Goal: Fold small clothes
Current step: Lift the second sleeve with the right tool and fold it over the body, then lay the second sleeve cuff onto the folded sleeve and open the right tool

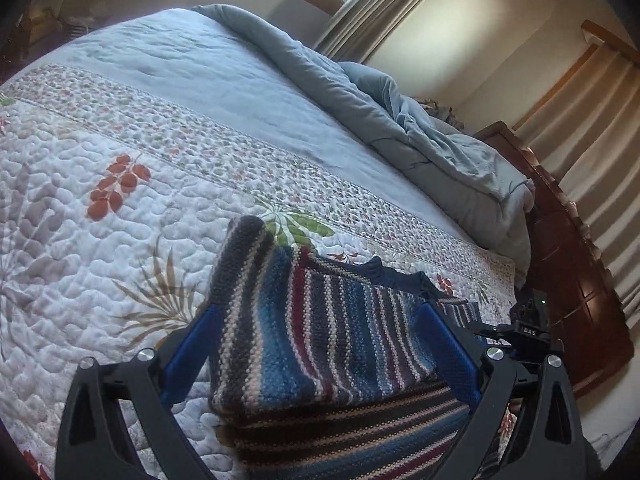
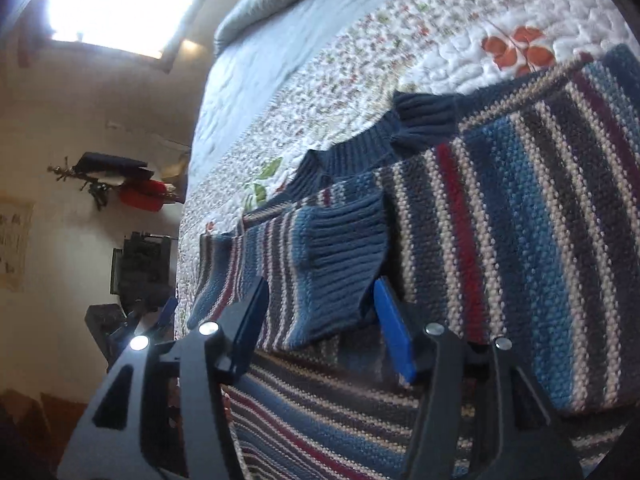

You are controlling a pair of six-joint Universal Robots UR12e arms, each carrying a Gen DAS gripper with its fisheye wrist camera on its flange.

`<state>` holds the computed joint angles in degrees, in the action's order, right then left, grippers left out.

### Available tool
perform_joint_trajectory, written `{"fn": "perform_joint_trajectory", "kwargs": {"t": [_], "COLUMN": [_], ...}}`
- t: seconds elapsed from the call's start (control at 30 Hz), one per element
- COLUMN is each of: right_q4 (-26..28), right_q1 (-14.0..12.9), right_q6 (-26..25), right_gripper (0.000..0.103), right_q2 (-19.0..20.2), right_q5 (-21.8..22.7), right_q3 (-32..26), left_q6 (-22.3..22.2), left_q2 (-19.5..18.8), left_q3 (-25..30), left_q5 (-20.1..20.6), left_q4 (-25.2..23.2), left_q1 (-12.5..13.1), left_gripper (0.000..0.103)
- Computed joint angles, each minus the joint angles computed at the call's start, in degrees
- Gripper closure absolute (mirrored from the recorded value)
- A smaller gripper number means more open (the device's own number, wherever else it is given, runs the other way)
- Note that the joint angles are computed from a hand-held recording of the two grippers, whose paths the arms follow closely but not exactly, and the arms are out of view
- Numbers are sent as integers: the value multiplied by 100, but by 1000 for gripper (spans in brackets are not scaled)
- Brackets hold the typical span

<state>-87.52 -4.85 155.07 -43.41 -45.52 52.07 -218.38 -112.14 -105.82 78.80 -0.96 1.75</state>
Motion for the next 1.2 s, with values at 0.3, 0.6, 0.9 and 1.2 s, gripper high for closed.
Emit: {"fn": "perform_joint_trajectory", "kwargs": {"t": [0.3, 0.6, 0.9, 1.2], "right_q4": [1075, -69, -743, -1051], "right_q1": [36, 25, -286, -398], "right_q6": [204, -170, -30, 611], "right_gripper": [49, 96, 95, 60], "right_q2": [357, -22, -143, -36], "right_q5": [46, -109, -438, -383], "right_q3": [-488, -119, 48, 265], "left_q6": [-302, -354, -388, 31], "left_q2": [-206, -163, -475, -626], "left_q3": [50, 41, 320, 370], "left_q5": [-1069, -1051, -1713, -1702], "left_q4": [17, 79, 316, -361], "left_q1": [281, 280, 136, -20], "left_gripper": [4, 4, 4, 4]}}
